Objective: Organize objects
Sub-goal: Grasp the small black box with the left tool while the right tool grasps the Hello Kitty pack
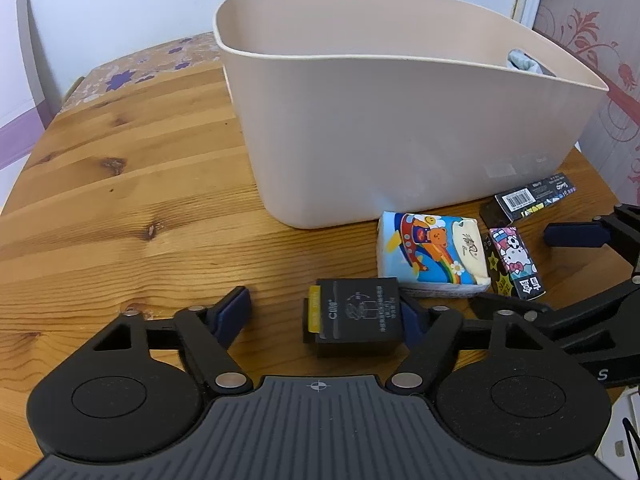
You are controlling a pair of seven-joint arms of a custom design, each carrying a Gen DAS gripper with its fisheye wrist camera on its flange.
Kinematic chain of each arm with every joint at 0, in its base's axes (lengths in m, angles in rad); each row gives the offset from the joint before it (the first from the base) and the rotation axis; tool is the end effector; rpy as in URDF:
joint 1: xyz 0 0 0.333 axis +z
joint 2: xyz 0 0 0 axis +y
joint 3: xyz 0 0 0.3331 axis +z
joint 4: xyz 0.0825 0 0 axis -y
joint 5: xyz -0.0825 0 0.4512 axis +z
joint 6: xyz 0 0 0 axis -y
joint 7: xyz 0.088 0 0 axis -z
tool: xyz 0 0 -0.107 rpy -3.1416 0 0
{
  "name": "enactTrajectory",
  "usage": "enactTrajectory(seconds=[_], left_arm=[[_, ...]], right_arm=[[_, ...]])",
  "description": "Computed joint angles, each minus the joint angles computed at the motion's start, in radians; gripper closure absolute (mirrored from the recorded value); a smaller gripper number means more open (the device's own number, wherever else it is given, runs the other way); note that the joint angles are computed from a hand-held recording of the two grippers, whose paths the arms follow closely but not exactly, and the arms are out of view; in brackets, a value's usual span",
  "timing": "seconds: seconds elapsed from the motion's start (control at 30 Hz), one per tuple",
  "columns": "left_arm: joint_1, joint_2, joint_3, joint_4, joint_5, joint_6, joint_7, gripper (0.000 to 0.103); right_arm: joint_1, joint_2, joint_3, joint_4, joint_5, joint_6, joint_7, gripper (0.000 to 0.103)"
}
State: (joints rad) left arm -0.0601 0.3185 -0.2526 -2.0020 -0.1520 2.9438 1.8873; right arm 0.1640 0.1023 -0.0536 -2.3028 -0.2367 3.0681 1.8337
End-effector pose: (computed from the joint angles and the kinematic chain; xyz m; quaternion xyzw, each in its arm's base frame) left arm 0.6742 -0.1974 0.3462 -0.5035 0.8040 -0.2687 0.1669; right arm 0.6080 0.0865 0.3454 -0.6944 0.6411 -0.2225 0.2391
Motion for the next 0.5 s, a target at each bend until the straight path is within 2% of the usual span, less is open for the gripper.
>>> enactTrajectory(seconds=[0.1,0.17,0.3,0.43,0.5], left_arm=[[0.006,-0.003,-0.009,-0.003,-0.007,0.002,0.014,0.039],[0.017,-0.006,-0.024,-0.009,-0.023,0.006,0.037,0.045],[0.020,-0.012,-0.031,-0.015,-0.041,0.004,0.057,0.057],[0.016,-0.014,-0.025,-0.016,-0.047,0.002,0.061,0.057],[0.015,-0.015,-0.025,-0.017,-0.051,0.000,0.061,0.057]], right_arm=[[-0.026,-0.003,0.032,-0.010,0.077,0.025,-0.068,0.023],[-0.022,-0.004,0.029,-0.016,0.084,0.038,-0.082,0.028],[0.003,-0.012,0.003,-0.027,0.048,0.050,-0.049,0.048],[0.006,-0.022,0.003,-0.038,0.038,0.053,-0.035,0.060],[-0.014,-0.034,0.022,-0.041,0.082,0.043,-0.078,0.069]])
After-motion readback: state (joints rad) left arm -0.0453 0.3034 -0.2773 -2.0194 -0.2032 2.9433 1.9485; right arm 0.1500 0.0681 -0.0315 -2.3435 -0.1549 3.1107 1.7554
